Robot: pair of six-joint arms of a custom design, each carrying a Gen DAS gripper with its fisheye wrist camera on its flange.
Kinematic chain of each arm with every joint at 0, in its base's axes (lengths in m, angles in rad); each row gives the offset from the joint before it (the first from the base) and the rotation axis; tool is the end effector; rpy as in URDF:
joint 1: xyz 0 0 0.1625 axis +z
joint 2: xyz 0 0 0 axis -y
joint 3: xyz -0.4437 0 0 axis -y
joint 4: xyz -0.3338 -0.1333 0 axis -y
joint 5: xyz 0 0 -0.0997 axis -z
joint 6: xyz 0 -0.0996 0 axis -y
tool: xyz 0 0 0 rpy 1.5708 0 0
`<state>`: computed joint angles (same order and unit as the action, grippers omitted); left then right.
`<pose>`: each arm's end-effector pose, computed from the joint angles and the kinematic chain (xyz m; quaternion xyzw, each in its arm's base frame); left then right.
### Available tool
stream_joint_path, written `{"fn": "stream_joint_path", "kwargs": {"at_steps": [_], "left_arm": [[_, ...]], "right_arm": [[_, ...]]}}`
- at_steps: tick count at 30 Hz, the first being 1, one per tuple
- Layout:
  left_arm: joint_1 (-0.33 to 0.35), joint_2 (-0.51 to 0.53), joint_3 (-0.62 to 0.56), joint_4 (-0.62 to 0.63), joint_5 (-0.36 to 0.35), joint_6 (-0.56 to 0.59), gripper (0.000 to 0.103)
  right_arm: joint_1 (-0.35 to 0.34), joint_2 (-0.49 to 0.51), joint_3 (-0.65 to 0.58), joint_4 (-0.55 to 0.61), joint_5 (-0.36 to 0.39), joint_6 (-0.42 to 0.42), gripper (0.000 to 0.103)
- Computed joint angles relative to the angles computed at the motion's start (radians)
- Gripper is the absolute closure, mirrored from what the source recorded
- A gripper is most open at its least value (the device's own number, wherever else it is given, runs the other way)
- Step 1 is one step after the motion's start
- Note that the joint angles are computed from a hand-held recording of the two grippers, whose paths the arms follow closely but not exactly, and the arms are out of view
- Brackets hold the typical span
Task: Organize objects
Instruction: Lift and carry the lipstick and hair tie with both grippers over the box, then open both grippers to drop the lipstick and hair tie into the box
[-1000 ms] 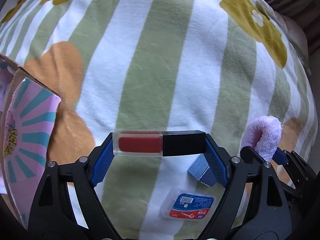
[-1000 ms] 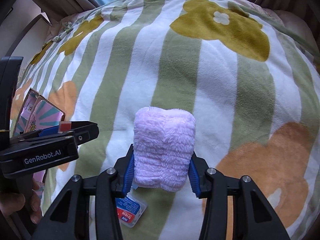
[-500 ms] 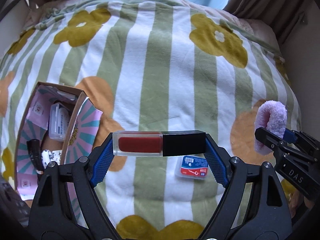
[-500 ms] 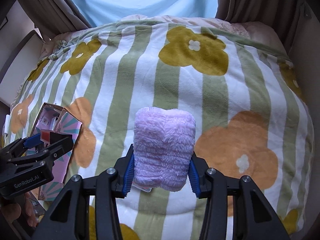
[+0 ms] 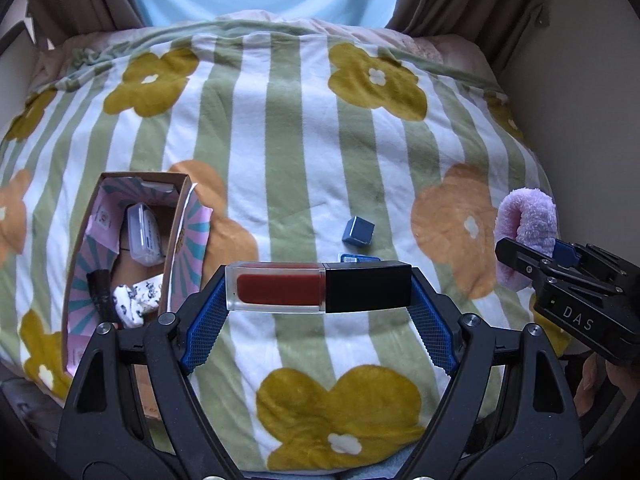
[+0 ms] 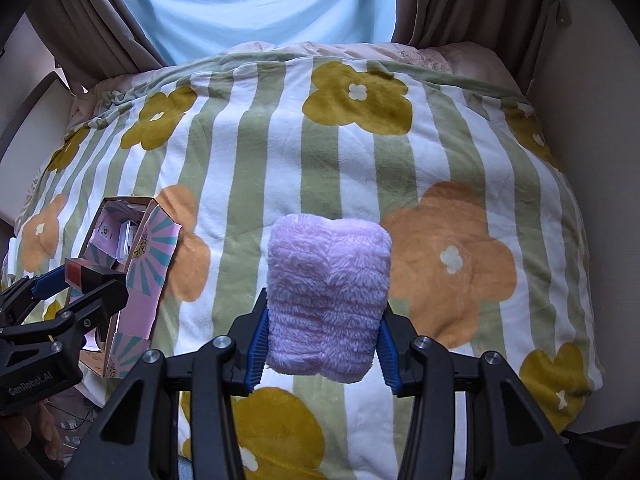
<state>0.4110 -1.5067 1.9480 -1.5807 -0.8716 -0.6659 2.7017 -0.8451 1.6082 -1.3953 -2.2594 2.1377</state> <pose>-0.2777 -0.3364 0.3518 0.2954 0.8720 -0.1418 0.3637 0.5117 -0.1634 0.1378 -0.2713 -0.8090 0.3275 0.4058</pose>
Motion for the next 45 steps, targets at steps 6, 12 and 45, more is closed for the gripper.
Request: {"fn": "stream_joint_path", "kwargs": {"at_steps": [6, 12, 45], "left_arm": [[-0.039, -0.067, -0.027, 0.095, -0.013, -0.01, 0.021], [-0.041, -0.128, -0.078, 0.192, 0.012, -0.029, 0.021], [0.442, -0.31, -0.117, 0.221, 0.169, 0.316, 0.021]], "right_arm": [[-0.003, 0.063, -0.096, 0.04, -0.018, -0.009, 0.06], [-0.026, 0.135, -0.211, 0.062, -0.069, -0.091, 0.06], [-0.358, 0.532, -0.466, -0.653, -0.129, -1.051, 0.06]]}}
